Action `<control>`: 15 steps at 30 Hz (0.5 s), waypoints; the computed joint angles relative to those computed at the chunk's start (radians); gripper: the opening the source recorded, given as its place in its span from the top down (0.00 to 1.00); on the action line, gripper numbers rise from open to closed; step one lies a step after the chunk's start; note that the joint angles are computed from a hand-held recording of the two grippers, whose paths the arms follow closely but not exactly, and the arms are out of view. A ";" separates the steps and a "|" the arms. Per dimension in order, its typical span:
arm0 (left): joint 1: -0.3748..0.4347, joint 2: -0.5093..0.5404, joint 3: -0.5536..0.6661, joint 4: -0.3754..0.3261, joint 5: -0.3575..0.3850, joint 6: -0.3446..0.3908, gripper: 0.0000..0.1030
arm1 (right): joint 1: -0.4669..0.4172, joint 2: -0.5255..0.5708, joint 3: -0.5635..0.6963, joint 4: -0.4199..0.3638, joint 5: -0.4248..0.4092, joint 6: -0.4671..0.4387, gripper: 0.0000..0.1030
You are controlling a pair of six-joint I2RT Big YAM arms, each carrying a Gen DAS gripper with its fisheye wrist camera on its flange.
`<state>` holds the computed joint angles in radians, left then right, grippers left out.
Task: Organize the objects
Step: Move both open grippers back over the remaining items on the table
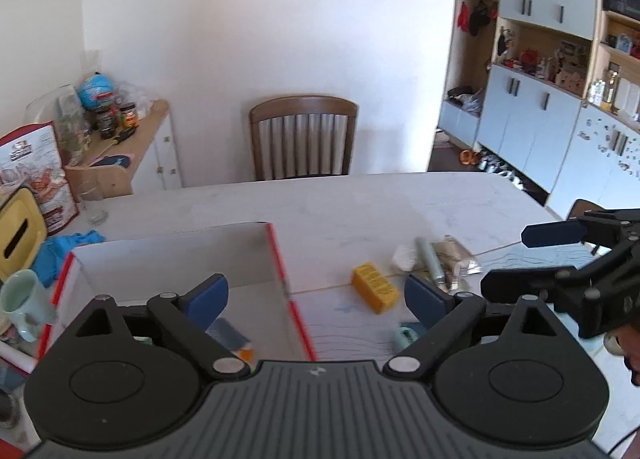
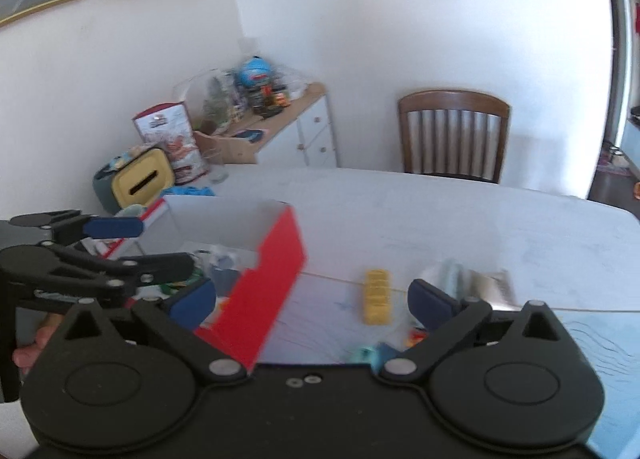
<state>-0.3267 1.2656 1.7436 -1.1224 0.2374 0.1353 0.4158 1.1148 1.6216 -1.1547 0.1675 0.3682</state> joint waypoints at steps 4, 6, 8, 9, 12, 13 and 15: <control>-0.049 -0.022 -0.033 0.019 -0.024 -0.032 0.06 | -0.063 -0.060 -0.050 -0.016 -0.013 -0.017 0.01; -0.072 -0.026 -0.043 0.025 -0.029 -0.051 0.06 | -0.099 -0.083 -0.071 -0.026 -0.026 -0.025 0.01; -0.098 -0.032 -0.059 0.035 -0.030 -0.065 0.06 | -0.131 -0.102 -0.090 -0.030 -0.039 -0.037 0.01; -0.110 -0.033 -0.064 0.037 -0.028 -0.069 0.06 | -0.147 -0.111 -0.100 -0.031 -0.045 -0.042 0.01; -0.149 -0.036 -0.088 0.049 -0.031 -0.081 0.06 | -0.195 -0.136 -0.133 -0.033 -0.062 -0.057 0.01; -0.166 -0.038 -0.100 0.056 -0.039 -0.085 0.06 | -0.210 -0.140 -0.140 -0.032 -0.070 -0.063 0.01; -0.197 -0.043 -0.122 0.067 -0.055 -0.093 0.06 | -0.242 -0.151 -0.159 -0.034 -0.087 -0.077 0.01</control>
